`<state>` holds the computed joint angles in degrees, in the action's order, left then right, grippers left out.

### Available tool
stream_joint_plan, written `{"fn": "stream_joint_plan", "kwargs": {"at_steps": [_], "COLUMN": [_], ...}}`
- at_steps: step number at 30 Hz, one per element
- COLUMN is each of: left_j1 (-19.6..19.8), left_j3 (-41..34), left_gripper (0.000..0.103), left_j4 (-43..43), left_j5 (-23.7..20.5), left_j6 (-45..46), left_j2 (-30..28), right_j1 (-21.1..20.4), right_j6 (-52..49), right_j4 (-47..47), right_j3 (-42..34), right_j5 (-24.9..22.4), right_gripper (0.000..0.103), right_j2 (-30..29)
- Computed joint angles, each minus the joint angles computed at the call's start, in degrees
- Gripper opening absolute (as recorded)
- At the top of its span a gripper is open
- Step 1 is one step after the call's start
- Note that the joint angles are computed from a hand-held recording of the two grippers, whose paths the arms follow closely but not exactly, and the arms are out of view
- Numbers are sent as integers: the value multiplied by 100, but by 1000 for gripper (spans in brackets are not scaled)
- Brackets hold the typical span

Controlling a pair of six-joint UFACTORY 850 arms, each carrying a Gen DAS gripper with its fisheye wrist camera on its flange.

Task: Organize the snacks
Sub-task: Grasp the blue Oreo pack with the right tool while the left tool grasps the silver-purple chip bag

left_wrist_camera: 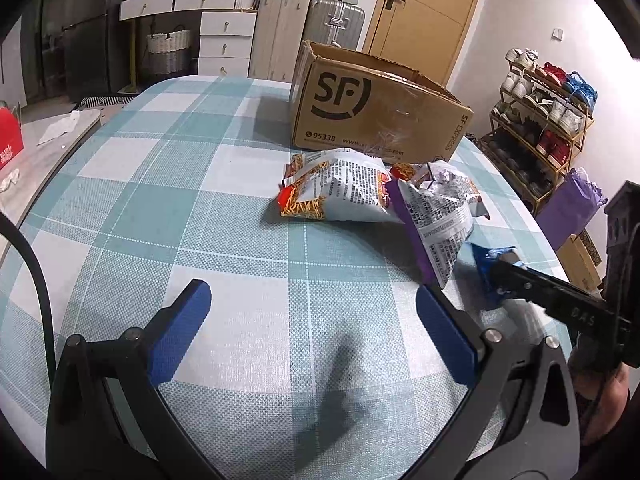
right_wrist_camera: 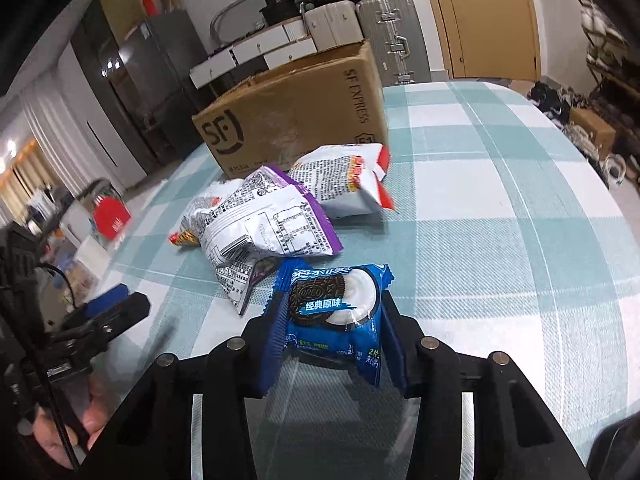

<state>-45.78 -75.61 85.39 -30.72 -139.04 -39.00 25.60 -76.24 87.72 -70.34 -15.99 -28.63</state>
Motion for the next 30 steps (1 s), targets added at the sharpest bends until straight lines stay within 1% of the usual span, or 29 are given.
{"fn": "stream_joint_plan", "kwargs": {"at_steps": [3, 6, 9, 12, 13, 15, 16, 18, 20, 22, 24, 25, 26, 27, 28, 29, 30], "left_j1": [15, 6, -48, -75, -65, 28, 66, 158, 238, 341, 463, 530, 586, 609, 595, 591, 596], "left_j3": [-40, -129, -235, -310, -357, -569, -659, -848, -1138, -1447, -1679, -1784, -1876, -1945, -1995, -2059, -2146], "left_gripper": [102, 102, 102, 102, 102, 102, 102, 102, 102, 102, 102, 100, 95, 95, 95, 95, 94], "left_j4": [-46, -192, -270, 16, 24, -61, -80, 53, 119, -324, -682, -922, -1242, -1408, -1334, -1406, -1694], "left_j5": [69, 64, -32, 59, 147, 571, 705, 1012, 1195, 1473, 1784, 1968, 2119, 2126, 2033, 1975, 1923], "left_j6": [99, 347, 649, 658, 717, 980, 1023, 855, 657, 905, 902, 935, 1084, 1150, 1043, 1121, 1408], "left_j2": [-28, -79, -133, -163, -176, -249, -284, -367, -544, -745, -931, -1024, -1103, -1153, -1177, -1209, -1255], "right_j1": [-120, -153, -208, -275, -291, -341, -372, -417, -419, -457, -514, -526, -531, -529, -522, -526, -530], "right_j6": [-538, -1074, -1296, -1469, -1538, -1615, -1601, -1518, -1278, -1091, -1166, -1217, -1277, -1315, -1342, -1357, -1366], "right_j4": [618, 1092, 1365, 1582, 1658, 1748, 1771, 1753, 1630, 1543, 1715, 1778, 1831, 1850, 1844, 1835, 1835], "right_j3": [179, 349, 467, 552, 582, 621, 635, 649, 627, 604, 653, 659, 673, 673, 674, 671, 675], "right_j5": [-268, -342, -479, -599, -624, -704, -782, -883, -790, -815, -934, -963, -995, -999, -1016, -1041, -1070], "right_gripper": [44, 44, 44, 44, 44, 44, 44, 44, 44, 44, 44, 44, 44, 44, 44, 44, 44], "right_j2": [106, 230, 301, 351, 371, 389, 389, 382, 363, 328, 342, 341, 350, 351, 357, 353, 355]}}
